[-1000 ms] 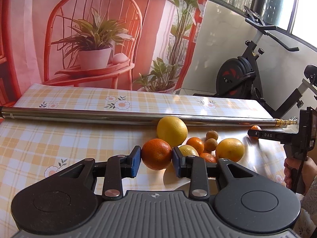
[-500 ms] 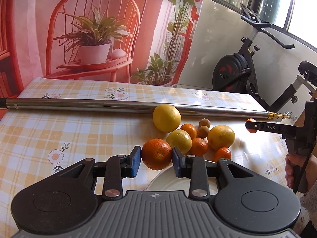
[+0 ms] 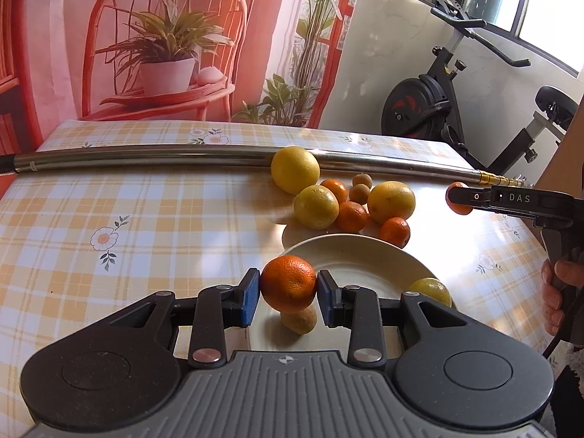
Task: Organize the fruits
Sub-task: 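Carry the orange toward the plate with the left gripper while the right gripper grasps another orange, then lower the orange onto the plate with the left gripper while the right gripper releases its orange there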
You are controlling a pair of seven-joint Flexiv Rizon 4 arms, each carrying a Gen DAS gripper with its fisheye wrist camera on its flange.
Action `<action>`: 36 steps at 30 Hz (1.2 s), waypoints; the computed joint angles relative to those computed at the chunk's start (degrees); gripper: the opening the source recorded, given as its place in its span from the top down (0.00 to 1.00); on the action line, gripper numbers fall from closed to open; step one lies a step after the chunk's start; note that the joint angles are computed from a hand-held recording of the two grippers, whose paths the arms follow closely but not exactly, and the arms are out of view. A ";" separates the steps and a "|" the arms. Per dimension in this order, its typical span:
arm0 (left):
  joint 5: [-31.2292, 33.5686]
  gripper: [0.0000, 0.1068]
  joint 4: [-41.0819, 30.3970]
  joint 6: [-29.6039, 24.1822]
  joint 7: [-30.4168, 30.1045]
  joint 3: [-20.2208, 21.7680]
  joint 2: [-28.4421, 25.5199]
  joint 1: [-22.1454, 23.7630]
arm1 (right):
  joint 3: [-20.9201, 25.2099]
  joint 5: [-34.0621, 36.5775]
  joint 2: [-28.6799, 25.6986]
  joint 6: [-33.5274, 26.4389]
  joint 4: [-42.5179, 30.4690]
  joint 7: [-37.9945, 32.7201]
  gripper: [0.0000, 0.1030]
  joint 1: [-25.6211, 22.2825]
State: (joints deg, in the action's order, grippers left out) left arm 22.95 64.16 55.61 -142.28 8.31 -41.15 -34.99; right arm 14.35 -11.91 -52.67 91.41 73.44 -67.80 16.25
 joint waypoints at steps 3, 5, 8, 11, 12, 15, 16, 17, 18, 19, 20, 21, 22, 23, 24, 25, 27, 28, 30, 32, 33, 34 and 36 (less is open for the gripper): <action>-0.68 0.67 1.04 -0.37 1.21 -0.91 0.25 0.24 | 3.62 -0.75 0.42 -1.41 0.36 -2.55 0.68 -1.49; -1.11 0.67 1.57 -0.55 1.80 -1.31 0.43 0.24 | 6.80 -1.10 0.46 -3.54 -0.03 -5.33 0.68 -2.58; -1.17 0.67 1.42 -2.17 2.73 -1.31 0.49 -0.19 | 9.17 -1.09 0.72 -7.17 -0.90 -9.98 0.68 -2.68; -1.49 0.67 1.40 -2.68 3.56 -1.81 0.36 -0.07 | 11.84 -0.61 0.53 -11.02 -2.32 -15.08 0.68 -3.02; -1.68 0.67 1.34 -2.71 3.72 -1.97 0.27 -0.02 | 12.75 -0.42 0.35 -12.61 -3.02 -16.85 0.68 -3.13; -1.97 0.67 1.24 -2.39 4.43 -2.20 -0.06 0.12 | 14.65 0.29 -0.12 -17.60 -5.20 -21.70 0.68 -3.06; -2.22 0.67 0.96 -2.71 4.76 -2.30 -0.28 0.16 | 14.96 0.61 -0.10 -18.73 -5.55 -23.19 0.68 -2.97; -2.49 0.67 0.87 -2.85 5.02 -2.40 -0.39 0.25 | 15.22 0.98 -0.14 -19.88 -6.02 -24.51 0.68 -2.78; -2.72 0.67 0.84 -2.75 5.13 -2.46 -0.49 0.34 | 15.52 1.46 -0.27 -21.11 -6.65 -25.73 0.68 -2.59; -2.85 0.67 0.80 -2.55 5.15 -2.44 -0.59 0.36 | 15.63 1.98 -0.31 -22.15 -7.15 -26.71 0.68 -2.34; -3.01 0.67 0.71 -2.49 5.27 -2.44 -0.74 0.39 | 15.46 2.44 -0.21 -22.93 -7.34 -27.58 0.68 -2.06; -3.19 0.67 0.52 -2.55 5.48 -2.47 -0.93 0.44 | 15.11 2.93 -0.04 -23.44 -7.45 -28.22 0.68 -1.72; -3.32 0.67 0.36 -2.55 5.62 -2.45 -1.13 0.45 | 14.96 3.52 -0.03 -24.01 -7.68 -28.93 0.68 -1.35; -3.46 0.67 0.18 -2.60 5.76 -2.43 -1.32 0.47 | 14.82 4.31 0.12 -24.34 -7.69 -29.48 0.68 -1.17; -3.64 0.67 -0.11 -2.81 5.86 -2.40 -1.59 0.49 | 14.57 5.03 0.31 -24.74 -7.67 -29.94 0.68 -0.94; -3.83 0.67 -0.31 -3.00 5.98 -2.38 -1.81 0.53 | 14.06 5.61 0.40 -25.12 -7.75 -30.30 0.68 -0.56; -4.16 0.67 -0.75 -3.43 6.18 -2.32 -2.26 0.64 | 13.19 6.91 0.54 -26.18 -8.19 -30.99 0.68 0.02; -4.19 0.67 -0.91 -3.46 6.21 -2.21 -2.45 0.69 | 12.74 7.50 0.49 -26.80 -8.62 -31.36 0.68 0.35; -3.98 0.67 -1.20 -3.35 5.93 -1.77 -2.69 0.63 | 12.07 8.77 0.47 -28.33 -9.49 -32.30 0.68 0.83; -4.00 0.67 -1.45 -3.03 5.73 -1.63 -2.95 0.81 | 11.27 9.75 0.24 -30.18 -10.60 -33.45 0.68 1.49; -4.12 0.67 -1.63 -2.78 5.81 -1.70 -3.17 0.99 | 10.77 10.20 0.25 -30.71 -10.90 -34.09 0.68 1.87; -4.22 0.67 -1.85 -2.64 6.07 -1.77 -3.39 1.12 | 10.23 10.69 0.24 -30.88 -11.19 -34.62 0.68 2.31; -4.26 0.67 -2.85 -2.87 6.80 -1.71 -4.06 1.19 | 9.23 11.79 0.15 -31.90 -12.21 -35.40 0.68 3.11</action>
State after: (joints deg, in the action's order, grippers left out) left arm 18.69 61.30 52.75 -135.48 6.60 -45.21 -33.80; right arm 23.58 -0.12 -52.52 59.51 61.23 -103.20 19.36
